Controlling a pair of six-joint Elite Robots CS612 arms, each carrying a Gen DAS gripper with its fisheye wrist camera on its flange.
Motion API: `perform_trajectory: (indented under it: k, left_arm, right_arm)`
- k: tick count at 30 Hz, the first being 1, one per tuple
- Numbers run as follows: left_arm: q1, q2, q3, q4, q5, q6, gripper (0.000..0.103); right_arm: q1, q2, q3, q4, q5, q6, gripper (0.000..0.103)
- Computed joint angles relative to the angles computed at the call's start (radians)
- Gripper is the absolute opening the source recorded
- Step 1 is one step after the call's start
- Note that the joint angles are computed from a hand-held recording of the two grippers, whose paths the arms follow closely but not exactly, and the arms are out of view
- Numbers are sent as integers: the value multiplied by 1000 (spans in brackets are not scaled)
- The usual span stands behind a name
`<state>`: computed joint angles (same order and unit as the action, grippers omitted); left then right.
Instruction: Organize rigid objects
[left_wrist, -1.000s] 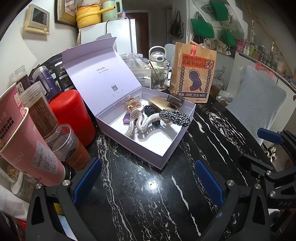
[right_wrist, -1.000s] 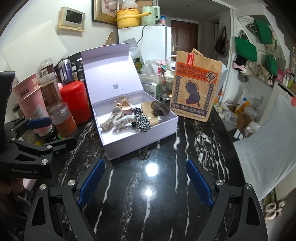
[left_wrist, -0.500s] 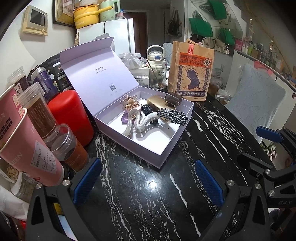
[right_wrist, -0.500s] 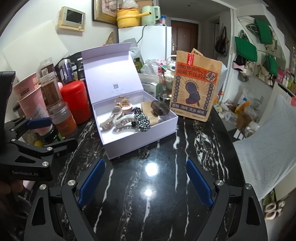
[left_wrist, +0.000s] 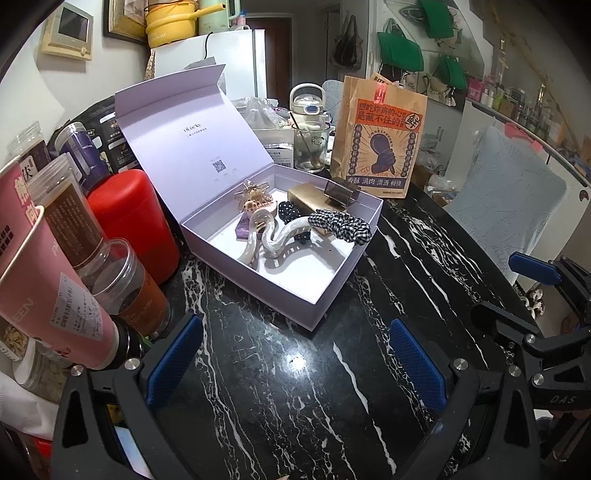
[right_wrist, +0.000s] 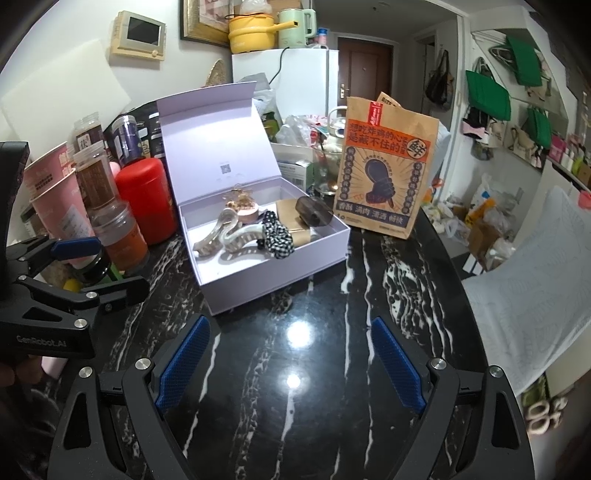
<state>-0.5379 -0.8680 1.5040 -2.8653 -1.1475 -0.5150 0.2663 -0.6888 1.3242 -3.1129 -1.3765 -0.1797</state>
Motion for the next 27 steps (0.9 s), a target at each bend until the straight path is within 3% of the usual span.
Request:
perform_trajectory:
  k: [16,27]
  left_arm:
    - [-2,9,-15,44,31,2,103]
    - [1,19,-26,58,11,1,103]
  right_arm:
    - [0,4,-5,9,-14,2,90]
    - [-1,10,-14,27,-22,6,90]
